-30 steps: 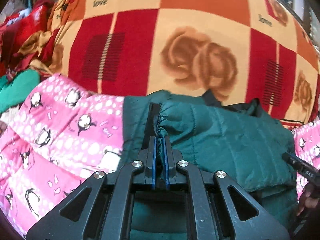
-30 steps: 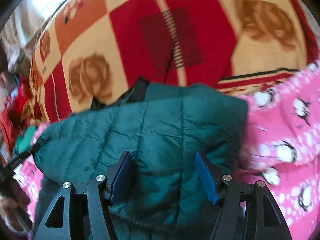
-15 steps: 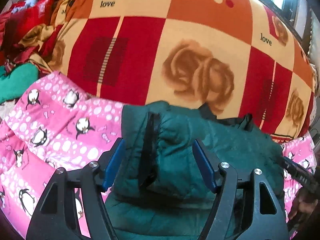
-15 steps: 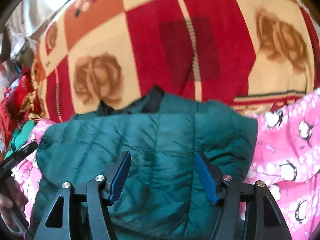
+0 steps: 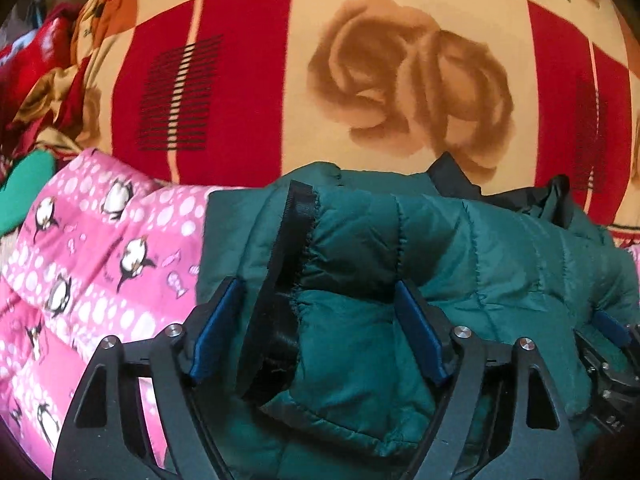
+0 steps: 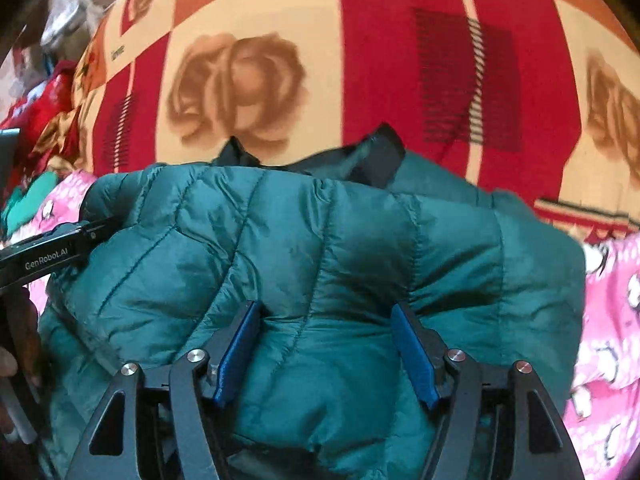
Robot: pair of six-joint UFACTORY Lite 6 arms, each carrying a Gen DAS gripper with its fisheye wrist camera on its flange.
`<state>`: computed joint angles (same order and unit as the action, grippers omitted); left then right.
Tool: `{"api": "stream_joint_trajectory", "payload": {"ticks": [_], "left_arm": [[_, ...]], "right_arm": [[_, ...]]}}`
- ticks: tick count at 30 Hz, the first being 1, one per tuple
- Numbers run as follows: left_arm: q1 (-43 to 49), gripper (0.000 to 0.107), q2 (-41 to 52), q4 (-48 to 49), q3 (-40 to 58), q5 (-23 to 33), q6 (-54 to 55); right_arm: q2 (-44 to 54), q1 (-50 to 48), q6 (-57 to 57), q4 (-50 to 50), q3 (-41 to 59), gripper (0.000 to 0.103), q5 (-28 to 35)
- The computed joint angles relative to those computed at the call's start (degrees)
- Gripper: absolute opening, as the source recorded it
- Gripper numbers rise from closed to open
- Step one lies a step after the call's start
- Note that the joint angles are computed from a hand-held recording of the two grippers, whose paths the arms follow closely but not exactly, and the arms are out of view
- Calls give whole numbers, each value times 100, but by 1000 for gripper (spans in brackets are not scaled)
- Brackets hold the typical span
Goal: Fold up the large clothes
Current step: 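Open the left tool and press the folded sleeves flat with both tools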
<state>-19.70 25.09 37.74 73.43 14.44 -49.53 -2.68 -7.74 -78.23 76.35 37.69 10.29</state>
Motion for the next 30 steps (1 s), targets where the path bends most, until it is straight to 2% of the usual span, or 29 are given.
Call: {"api": "stream_joint_trajectory", "payload": {"ticks": [3,6,10,14,17,21,25,28,30], "left_arm": [[-12,80,54,324,-35,-72,-372],[36,80,-27,348,-179,-225,-446],[96,80,-134,-31,-296,-336,-109],[92,80,-209,750,-498,-539,-951],[86,81,-238,1615,-622,-669,-1845],[114,81,-229,2125,-678,-757,-2363],[106,82,-249,2312,-722,-782,-2584],[121,82,-240,2289,-724,-810,-2576],[118,82,-233,2431,-725,-803,-2720]], "right_arm": [[-146,-176,907,-997,62,65,249],[-656,-458,1121,-1342,-113,65,494],[-1295,-1003,773,-1258,-429,65,558],[-921,-1328,568,-1150,-340,67,322],[-336,-1458,-504,-145,-260,68,368],[-287,-1289,-1564,920,-406,70,97],[-311,-1260,-1189,585,-386,70,59],[-810,-1319,-320,-175,-598,70,118],[-1114,-1393,-318,-122,-765,70,275]]}}
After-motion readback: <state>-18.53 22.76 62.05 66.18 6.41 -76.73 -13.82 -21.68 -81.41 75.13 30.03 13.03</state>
